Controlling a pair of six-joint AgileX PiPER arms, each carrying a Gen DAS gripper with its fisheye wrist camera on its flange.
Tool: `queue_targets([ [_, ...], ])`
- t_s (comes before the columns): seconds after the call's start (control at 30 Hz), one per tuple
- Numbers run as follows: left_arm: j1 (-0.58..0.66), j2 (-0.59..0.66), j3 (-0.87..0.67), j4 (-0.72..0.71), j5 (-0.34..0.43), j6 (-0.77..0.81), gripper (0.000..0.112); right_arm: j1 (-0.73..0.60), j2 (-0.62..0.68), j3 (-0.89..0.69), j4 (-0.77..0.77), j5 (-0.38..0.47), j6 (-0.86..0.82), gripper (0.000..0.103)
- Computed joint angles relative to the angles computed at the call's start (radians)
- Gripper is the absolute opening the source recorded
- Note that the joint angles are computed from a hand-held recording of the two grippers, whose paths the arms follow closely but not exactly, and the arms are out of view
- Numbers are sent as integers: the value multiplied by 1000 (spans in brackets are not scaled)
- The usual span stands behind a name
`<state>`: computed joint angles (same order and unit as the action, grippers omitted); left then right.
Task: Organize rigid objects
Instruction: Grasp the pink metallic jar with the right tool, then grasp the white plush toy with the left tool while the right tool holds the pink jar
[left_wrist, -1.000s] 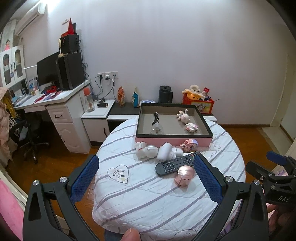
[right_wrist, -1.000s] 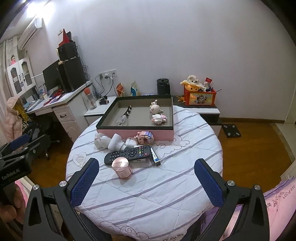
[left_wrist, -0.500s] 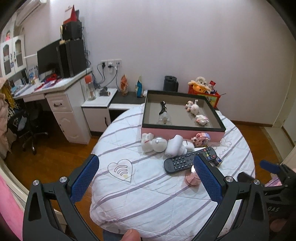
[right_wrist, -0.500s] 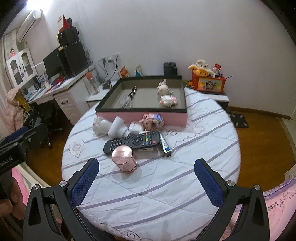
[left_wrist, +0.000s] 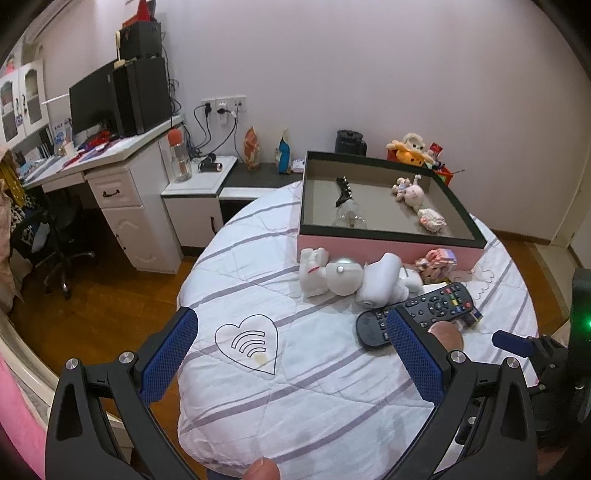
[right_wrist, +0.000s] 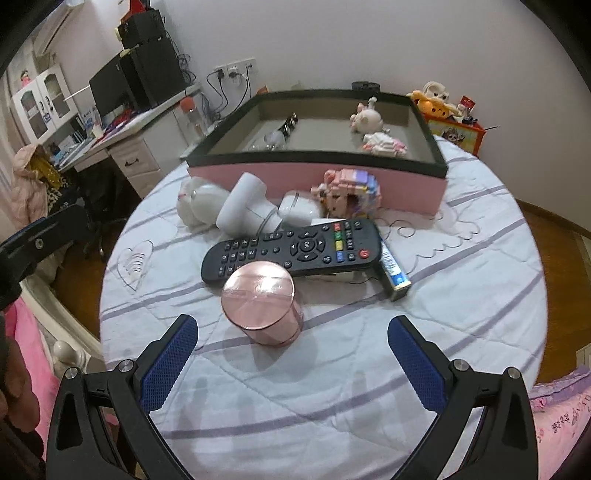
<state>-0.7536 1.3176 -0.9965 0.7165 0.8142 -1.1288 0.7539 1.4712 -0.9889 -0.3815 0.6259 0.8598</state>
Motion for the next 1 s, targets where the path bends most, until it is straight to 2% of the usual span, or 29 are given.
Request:
queue_targets([
  [0.23,59,51,1,-36,-55,45,103,-31,90,-27,46,-44,-45,99],
  [0.3,75,61,4,-46,-69,58,103,-34,112,-35,59,-53,-62,86],
  [0.33,81,66,4,-53,-75,65,103,-42,126,-42,90,-60,-95,72],
  [0.37,89,74,3,-62,-82,74,103,-43,138,-48,93,-59,-101,63],
  [0.43,100,86,1,-74,-93,89,103,-31,147,-52,58,-62,-79,57],
  [0.47,106,92,1,-77,-99,94,103,-36,144,-49,75,-74,-99,49],
  [0.63,140,137,-16,-126,-147,142,103,-66,120,-17,131,-116,-159,49],
  [1.0,215,311,-138,-243,-244,272,103,-103,103,-12,174,-107,-218,49],
])
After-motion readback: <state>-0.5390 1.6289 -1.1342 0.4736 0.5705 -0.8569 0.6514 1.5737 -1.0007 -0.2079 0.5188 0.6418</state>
